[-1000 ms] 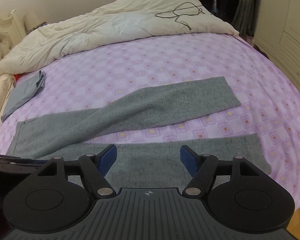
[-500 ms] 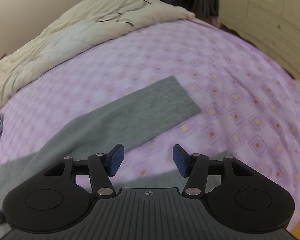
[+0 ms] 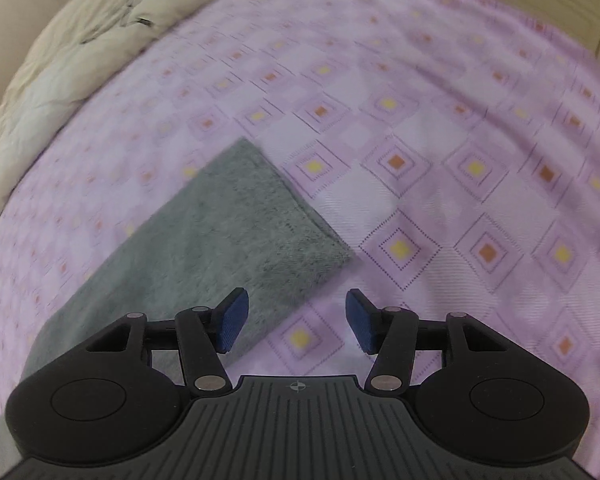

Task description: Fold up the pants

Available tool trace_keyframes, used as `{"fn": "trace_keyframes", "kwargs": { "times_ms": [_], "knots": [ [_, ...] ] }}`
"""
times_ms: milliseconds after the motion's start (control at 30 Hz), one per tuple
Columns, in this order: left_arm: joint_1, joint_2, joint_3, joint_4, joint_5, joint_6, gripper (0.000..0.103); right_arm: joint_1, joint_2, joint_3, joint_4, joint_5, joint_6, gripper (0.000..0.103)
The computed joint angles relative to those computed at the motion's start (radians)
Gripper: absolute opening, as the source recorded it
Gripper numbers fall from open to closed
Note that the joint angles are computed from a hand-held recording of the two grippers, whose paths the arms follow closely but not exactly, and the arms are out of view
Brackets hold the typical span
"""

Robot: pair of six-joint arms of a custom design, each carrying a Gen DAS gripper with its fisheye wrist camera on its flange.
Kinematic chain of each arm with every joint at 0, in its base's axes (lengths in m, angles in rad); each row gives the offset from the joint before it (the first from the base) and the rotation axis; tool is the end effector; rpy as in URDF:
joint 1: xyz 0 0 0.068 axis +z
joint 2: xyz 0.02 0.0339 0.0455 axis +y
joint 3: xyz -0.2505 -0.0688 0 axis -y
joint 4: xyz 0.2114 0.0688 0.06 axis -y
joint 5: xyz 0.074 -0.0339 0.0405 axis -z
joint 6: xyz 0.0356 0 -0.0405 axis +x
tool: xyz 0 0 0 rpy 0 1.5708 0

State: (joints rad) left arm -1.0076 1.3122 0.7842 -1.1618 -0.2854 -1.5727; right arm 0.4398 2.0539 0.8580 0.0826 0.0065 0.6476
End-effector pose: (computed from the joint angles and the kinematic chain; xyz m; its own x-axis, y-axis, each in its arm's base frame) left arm 0.0917 -0.1265 0.1936 -0.8282 -0.4856 -0.2798 -0.5317 0.8386 0.1182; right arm 0.2879 0.1352 0.0623 -0.9027 0.2420 -0.3558 0.1523 0.9530 0.2618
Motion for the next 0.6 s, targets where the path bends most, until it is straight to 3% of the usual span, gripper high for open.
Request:
{"fn": "trace_keyframes", "kwargs": {
  "times_ms": [133,167,200,267,333,500,600],
  "knots": [
    [0.012,0.032,0.027,-0.016,0.003,-0.015,0.033,-0.003,0.030,0.007,0.031,-0.012,0.013,0.052],
    [0.013,0.036,0.029,-0.020,0.004,-0.019,0.033,-0.003,0.030,0.008,0.035,-0.023,0.005,0.045],
    [0.013,0.042,0.033,-0.024,0.005,-0.023,0.033,-0.008,0.031,0.010,0.038,-0.041,-0.014,0.026],
    [0.017,0.052,0.037,-0.019,0.005,-0.023,0.033,-0.019,0.030,0.015,0.039,-0.078,-0.047,0.005],
    [0.021,0.062,0.042,-0.012,0.006,-0.016,0.033,-0.012,-0.009,-0.005,0.048,-0.074,-0.084,0.004],
    [0.023,0.084,0.053,0.014,0.000,0.001,0.033,0.020,-0.196,-0.072,-0.072,0.055,-0.288,0.004],
    [0.020,0.093,0.052,0.029,0.001,0.006,0.033,-0.018,-0.219,-0.109,-0.104,0.056,-0.335,0.004]
  ]
}}
